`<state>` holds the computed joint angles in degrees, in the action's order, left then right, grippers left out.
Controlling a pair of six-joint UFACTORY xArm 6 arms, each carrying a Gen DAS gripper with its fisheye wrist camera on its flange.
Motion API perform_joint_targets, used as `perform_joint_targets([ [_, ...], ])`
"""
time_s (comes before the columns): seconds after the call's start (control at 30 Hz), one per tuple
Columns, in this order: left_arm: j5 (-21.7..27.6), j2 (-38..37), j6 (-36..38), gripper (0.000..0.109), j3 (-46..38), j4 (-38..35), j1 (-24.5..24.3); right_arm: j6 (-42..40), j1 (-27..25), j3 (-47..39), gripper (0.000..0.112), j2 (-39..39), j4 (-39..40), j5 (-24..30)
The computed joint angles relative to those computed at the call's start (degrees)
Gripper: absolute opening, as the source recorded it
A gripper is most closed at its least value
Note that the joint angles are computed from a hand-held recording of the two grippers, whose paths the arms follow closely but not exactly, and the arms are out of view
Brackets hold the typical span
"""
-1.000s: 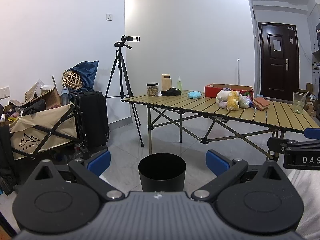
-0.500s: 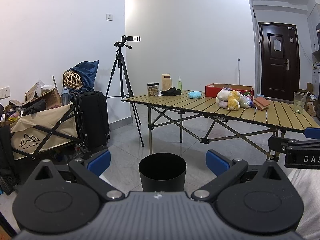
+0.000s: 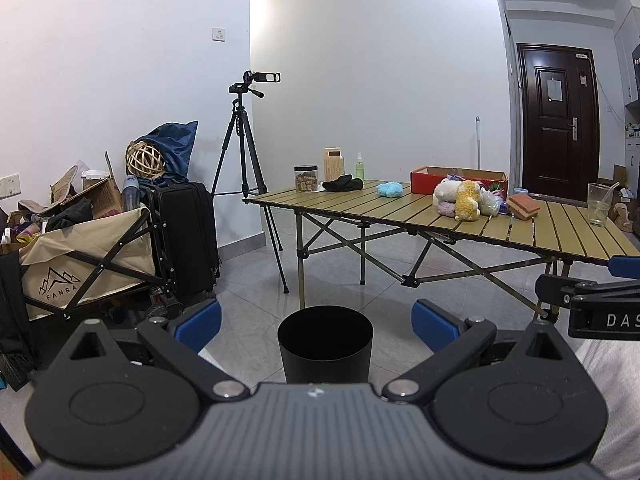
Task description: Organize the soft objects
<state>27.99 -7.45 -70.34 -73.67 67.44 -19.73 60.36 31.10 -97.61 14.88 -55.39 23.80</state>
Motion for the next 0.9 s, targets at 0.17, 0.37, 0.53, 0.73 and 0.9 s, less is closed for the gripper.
perform_joint_targets([
  [0.17, -0.1, 0.0, 0.1, 0.103, 0.0, 0.0, 0.0, -0.1, 0.0, -0.1, 0.103, 0.1, -0.2, -0.1],
  [0.37, 0.0, 0.0, 0.1, 0.103, 0.0, -0.1, 0.0, 0.4, -0.1, 0.4, 0.103, -0.2, -0.5, -0.3],
  [0.53, 0.0, 0.0, 0.2, 0.103, 0.0, -0.2, 0.0, 0.0, -0.1, 0.1, 0.103, 0.0, 0.0, -0.6],
  [0.73, 0.0, 0.1, 0.2, 0.103, 0.0, -0.2, 0.0, -0.1, 0.0, -0.2, 0.103, 0.2, 0.1, -0.1],
  [0.9, 0.0, 0.1, 0.2, 0.103, -0.1, -0.2, 0.0, -0.2, 0.1, -0.7, 0.103, 0.6, 0.5, 0.2],
])
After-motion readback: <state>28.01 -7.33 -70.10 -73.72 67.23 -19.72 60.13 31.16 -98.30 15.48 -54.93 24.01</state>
